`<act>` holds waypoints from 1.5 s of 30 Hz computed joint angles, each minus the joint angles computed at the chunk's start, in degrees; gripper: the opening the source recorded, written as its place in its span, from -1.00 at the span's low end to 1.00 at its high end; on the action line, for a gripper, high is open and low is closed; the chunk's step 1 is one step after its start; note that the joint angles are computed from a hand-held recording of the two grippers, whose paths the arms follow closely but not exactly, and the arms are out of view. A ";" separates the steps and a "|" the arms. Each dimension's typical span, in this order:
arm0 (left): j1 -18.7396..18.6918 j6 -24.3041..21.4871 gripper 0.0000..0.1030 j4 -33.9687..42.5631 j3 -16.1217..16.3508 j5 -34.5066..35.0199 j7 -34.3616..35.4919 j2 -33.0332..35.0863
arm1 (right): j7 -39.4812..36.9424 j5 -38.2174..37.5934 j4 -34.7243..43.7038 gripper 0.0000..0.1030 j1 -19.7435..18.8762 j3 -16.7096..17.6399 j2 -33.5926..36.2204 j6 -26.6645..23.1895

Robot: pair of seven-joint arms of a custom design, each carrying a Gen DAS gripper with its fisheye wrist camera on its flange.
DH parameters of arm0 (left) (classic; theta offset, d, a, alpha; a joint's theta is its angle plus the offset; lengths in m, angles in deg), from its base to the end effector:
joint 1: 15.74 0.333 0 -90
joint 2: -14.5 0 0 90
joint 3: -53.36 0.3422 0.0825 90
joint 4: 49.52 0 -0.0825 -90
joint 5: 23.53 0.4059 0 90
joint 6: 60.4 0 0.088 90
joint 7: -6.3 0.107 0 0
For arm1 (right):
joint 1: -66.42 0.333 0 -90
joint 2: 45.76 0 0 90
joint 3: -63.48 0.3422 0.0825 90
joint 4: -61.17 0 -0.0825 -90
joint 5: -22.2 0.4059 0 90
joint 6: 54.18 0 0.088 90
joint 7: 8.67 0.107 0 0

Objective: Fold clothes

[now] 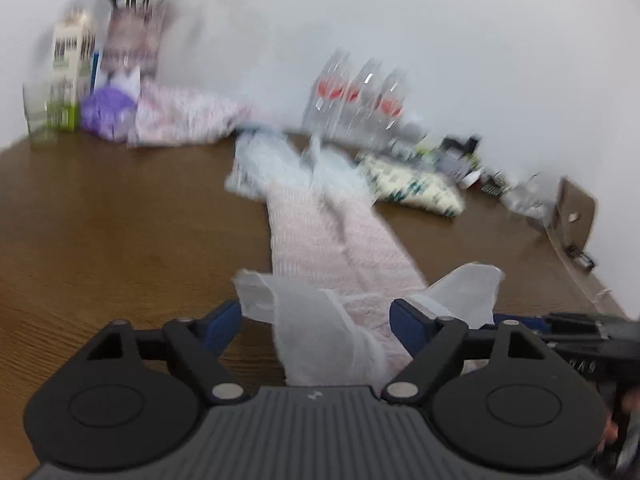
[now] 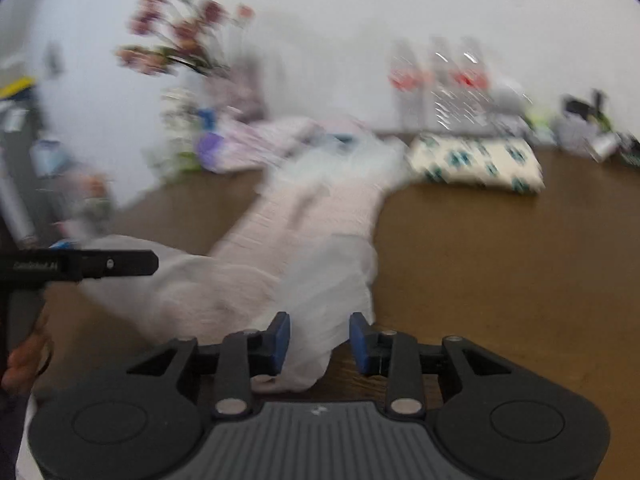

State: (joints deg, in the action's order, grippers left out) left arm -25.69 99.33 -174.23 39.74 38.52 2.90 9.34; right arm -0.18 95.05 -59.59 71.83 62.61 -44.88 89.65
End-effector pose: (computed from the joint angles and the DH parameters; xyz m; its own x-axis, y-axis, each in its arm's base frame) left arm 0.5051 -0.2676 0.5045 0.1776 -0.9548 0.2385 -0.5722 -0.2973 -0.7643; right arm 0.5943 0.0397 0.4606 0.6086 -0.7607 -0.2257 -0.5724 -0.2240 -0.7888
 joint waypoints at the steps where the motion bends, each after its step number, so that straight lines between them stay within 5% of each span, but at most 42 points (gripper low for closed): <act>1: -0.54 -1.57 0.43 1.42 0.08 -3.80 4.30 1.75 | 2.40 -0.97 0.11 -0.44 0.77 0.70 0.77 2.58; 3: -1.21 -3.24 0.00 2.77 0.25 -6.98 8.80 3.68 | 5.27 -2.58 0.01 -0.46 1.77 1.49 1.34 5.87; 5: -1.77 -4.97 -0.38 3.02 0.21 -4.91 7.95 4.08 | 3.78 -1.54 -0.93 -0.76 2.45 2.04 1.25 8.64; 6: -2.04 -5.60 -0.46 2.89 0.18 -3.63 7.06 3.95 | 1.85 -0.14 -1.53 -0.93 2.72 2.25 1.12 9.91; 10: -2.71 -3.47 -0.74 -0.20 0.13 -6.24 8.51 1.20 | 2.95 -2.76 -4.18 -0.99 2.49 1.33 -1.60 6.86; 13: -3.89 -3.93 -0.74 -3.26 -0.94 -10.25 10.96 -2.24 | 3.51 -5.79 -9.25 -0.98 2.13 0.05 -6.72 4.24; 15: -3.81 -2.91 -0.53 -6.30 -2.06 -9.07 8.01 -5.08 | 3.35 -6.05 -11.58 -0.93 1.83 -1.25 -9.53 1.97; 16: -3.28 -3.87 -0.02 -7.43 -3.19 -7.01 4.10 -6.46 | 3.43 -5.97 -12.43 -0.86 1.70 -1.82 -10.73 1.10; 17: -2.85 -6.29 0.29 -8.19 -4.44 -5.21 0.43 -7.88 | 3.12 -5.41 -13.13 -0.83 1.65 -2.36 -11.88 0.52; 20: -1.89 -8.80 0.34 -11.23 -6.79 1.95 -8.54 -13.45 | -2.82 2.13 -13.59 -0.78 2.53 -3.77 -14.67 1.46; 23: -0.73 -5.07 0.45 -14.12 -7.32 5.91 -17.58 -17.69 | -5.89 3.11 -12.23 -0.78 3.29 -5.06 -15.15 -7.46; 26: 2.12 -3.60 0.52 -15.75 -10.21 12.93 -35.67 -19.58 | -4.71 0.34 -10.47 -0.79 4.77 -2.63 -12.34 -11.23; 30: 1.91 -4.56 0.46 -16.24 -10.85 19.09 -48.15 -19.16 | 0.91 -3.79 -8.58 -0.84 7.69 2.27 -8.19 -3.90; 32: 1.00 -5.69 0.05 -15.74 -10.71 22.29 -49.04 -18.54 | 2.52 -4.56 -8.30 -0.90 8.74 3.17 -7.16 -0.03; 36: -2.22 -10.48 -0.59 -13.00 -10.33 21.91 -33.05 -15.36 | 11.50 -8.60 -5.57 -0.76 7.70 1.45 -6.10 -5.86; 38: -4.09 -15.87 -0.71 -11.38 -10.87 17.72 -23.18 -13.15 | 13.85 -8.40 -4.14 -0.62 6.01 -0.29 -6.18 -11.95; 41: -7.18 -30.14 -0.80 -6.60 -13.38 13.96 -5.51 -7.38 | 14.14 -6.42 -3.11 -0.38 3.80 -1.92 -7.55 -17.83; 45: -10.99 -38.86 -0.81 -1.82 -13.98 16.77 10.87 -0.47 | 10.87 -6.16 -2.39 0.30 4.64 -0.51 -9.14 -20.14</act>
